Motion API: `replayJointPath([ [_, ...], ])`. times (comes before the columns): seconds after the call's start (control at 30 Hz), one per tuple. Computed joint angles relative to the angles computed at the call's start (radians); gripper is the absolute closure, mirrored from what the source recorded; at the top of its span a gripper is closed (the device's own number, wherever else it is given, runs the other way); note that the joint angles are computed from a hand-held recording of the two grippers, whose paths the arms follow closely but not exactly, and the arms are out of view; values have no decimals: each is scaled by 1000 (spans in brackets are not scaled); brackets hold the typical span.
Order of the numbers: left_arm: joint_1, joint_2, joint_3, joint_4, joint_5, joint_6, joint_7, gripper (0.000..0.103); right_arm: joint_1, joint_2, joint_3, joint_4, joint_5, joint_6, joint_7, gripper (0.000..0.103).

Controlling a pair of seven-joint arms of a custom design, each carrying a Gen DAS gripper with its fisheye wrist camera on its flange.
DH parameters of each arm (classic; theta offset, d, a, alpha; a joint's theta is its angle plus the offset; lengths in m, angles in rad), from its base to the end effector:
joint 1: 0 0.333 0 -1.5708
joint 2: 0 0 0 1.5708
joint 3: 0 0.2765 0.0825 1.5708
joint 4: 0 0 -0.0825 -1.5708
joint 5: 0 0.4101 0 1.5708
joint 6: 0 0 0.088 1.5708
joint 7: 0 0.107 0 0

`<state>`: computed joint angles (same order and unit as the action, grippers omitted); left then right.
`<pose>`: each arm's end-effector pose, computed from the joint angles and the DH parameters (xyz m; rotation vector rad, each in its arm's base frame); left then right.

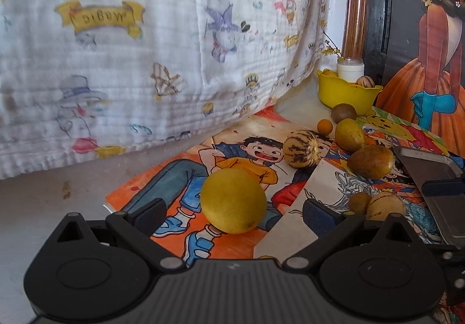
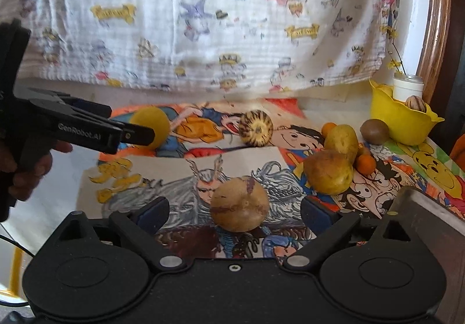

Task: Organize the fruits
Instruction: 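Move both grippers toward the fruits scattered on the poster, then grasp the yellow lemon with the left gripper while the right gripper grasps a brown round fruit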

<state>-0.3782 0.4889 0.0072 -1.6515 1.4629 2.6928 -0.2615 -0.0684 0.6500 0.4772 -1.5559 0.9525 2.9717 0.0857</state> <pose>0.6476 -0.2875 0.3170 -1.7706 1.3900 -0.8520 0.7128 0.1827 0.3127 -2.0504 0.8420 -0.5472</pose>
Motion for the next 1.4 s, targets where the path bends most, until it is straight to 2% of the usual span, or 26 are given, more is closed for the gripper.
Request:
replayJointPath([
  [0.13, 11, 31, 2, 32, -38, 24, 35, 4, 47, 29, -47, 37, -68, 1, 82, 14],
  [0.43, -7, 92, 32, 93, -128, 40, 116, 11, 53, 75, -49, 81, -176, -15, 227, 23],
  [0.7, -37, 123, 71, 121, -185, 48, 158, 19, 60, 101, -53, 96, -262, 7, 330, 35],
  [0.8, -45, 130, 80, 130, -190, 45, 166, 21, 46, 112, -37, 104, -286, 4, 352, 38],
  [1.13, -64, 154, 100, 165, -220, 26, 198, 40, 8, 133, 14, 108, -321, 13, 366, 45],
  [1.4, -72, 153, 102, 165, -209, 13, 210, 41, -20, 136, 47, 97, -320, 24, 362, 50],
])
